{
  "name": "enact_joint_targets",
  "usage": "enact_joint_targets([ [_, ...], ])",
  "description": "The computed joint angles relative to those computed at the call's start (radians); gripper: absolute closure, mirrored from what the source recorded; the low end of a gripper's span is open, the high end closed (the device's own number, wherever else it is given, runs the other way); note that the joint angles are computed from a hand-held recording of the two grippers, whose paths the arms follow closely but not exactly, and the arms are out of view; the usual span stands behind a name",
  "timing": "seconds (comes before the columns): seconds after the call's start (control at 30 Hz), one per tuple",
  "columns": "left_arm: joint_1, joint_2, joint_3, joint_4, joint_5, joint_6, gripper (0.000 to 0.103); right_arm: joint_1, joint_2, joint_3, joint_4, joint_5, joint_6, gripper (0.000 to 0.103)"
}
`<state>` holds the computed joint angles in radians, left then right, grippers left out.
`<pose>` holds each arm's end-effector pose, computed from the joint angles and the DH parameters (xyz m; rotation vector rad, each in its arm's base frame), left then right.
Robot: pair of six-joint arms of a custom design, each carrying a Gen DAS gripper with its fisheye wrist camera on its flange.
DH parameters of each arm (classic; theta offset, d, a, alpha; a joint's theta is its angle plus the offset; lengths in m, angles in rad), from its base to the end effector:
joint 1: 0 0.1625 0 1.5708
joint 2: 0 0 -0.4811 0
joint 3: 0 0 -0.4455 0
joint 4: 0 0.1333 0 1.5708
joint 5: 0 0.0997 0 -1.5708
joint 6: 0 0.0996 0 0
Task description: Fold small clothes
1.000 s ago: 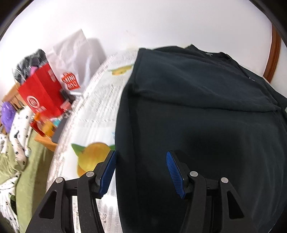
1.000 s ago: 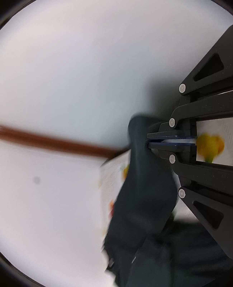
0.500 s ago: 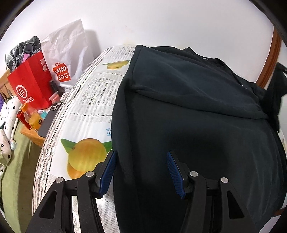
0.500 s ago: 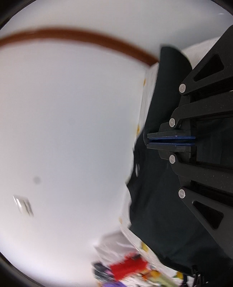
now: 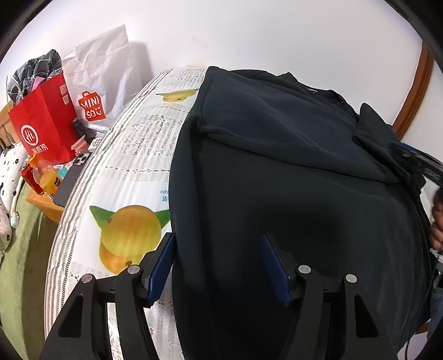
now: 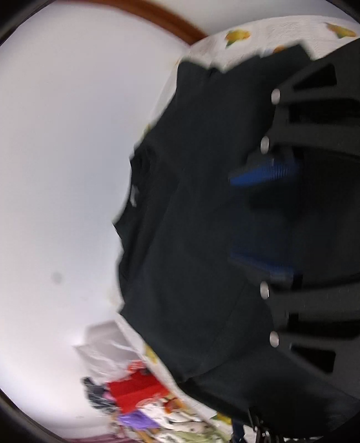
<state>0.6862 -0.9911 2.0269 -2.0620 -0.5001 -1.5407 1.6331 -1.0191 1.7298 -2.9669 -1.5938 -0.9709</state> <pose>-0.2866 -0.5200 0.0892 -0.3484 2.1066 -0.9640 0.1762 -0.7204 0.2676 1.3215 -2.3487 0.8504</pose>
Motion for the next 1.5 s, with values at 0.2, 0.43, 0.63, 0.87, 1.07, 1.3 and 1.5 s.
enact_joint_targets([
  [0.2,0.001,0.007,-0.002,0.021,0.003,-0.013,0.038,-0.094,-0.081,0.001,-0.106,0.021,0.057,0.034],
  [0.43,0.007,0.027,-0.033,0.107,0.007,-0.056,0.033,-0.180,-0.029,-0.207,0.228,0.011,0.290,0.034],
  [0.63,0.007,0.025,-0.029,0.098,0.008,-0.054,0.032,-0.180,0.017,-0.259,0.288,0.048,0.303,0.062],
  [0.87,0.005,0.023,-0.018,0.070,0.014,-0.038,0.030,-0.119,-0.061,-0.149,0.203,0.067,0.215,0.098],
  [1.07,0.002,0.013,0.004,0.009,0.018,-0.006,0.030,-0.019,-0.118,-0.091,0.249,0.161,0.186,0.098],
  [1.3,-0.004,-0.010,0.050,-0.106,0.017,0.039,0.030,0.111,-0.092,-0.090,0.306,0.245,0.164,0.098],
  [1.5,-0.001,-0.018,0.063,-0.170,0.010,0.087,0.030,0.187,0.022,-0.155,0.317,0.204,0.176,0.098],
])
